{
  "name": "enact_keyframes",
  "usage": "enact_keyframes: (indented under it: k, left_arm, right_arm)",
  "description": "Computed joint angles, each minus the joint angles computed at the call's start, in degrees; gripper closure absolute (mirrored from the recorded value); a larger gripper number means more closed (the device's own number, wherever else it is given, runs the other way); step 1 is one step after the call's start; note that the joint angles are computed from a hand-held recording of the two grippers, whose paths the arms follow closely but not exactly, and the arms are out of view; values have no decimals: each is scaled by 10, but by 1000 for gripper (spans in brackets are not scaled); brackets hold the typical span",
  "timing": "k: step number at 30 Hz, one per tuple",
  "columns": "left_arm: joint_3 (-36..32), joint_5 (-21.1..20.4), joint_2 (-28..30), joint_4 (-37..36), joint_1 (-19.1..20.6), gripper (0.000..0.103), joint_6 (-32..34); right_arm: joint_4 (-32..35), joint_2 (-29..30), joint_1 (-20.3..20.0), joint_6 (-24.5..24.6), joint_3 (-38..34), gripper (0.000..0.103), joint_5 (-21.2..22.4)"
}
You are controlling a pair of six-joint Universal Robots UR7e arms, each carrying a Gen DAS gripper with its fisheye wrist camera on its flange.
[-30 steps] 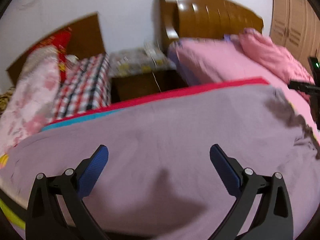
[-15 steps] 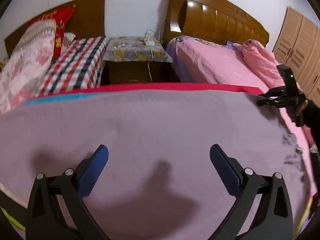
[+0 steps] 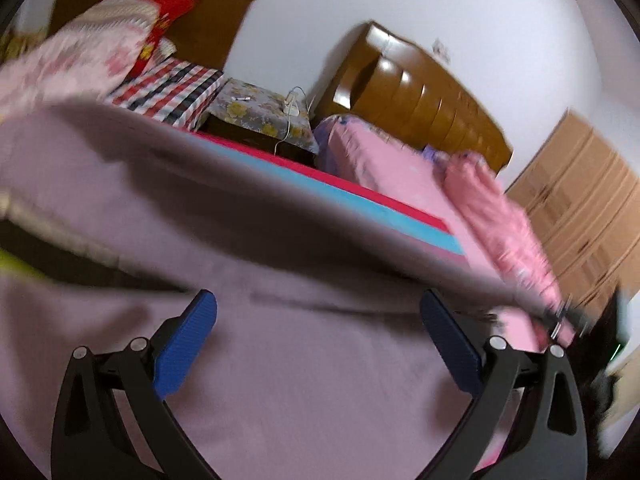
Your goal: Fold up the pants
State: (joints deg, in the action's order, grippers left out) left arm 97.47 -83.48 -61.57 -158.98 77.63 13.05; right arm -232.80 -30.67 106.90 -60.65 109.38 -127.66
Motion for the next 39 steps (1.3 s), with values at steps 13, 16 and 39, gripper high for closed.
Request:
enact_keyframes:
  k: [13, 16, 39]
  left_arm:
    - [38, -11, -44, 83, 52, 2, -67]
    - [26, -63, -42, 119, 72, 3, -77]
    - [-7, -95, 16, 33, 68, 94, -126]
  right_arm:
    - [-107, 69, -6, 175, 9, 86, -41]
    - [-122, 54, 10, 195, 26, 86, -29]
    - [-95, 51, -16, 570, 123, 16, 86]
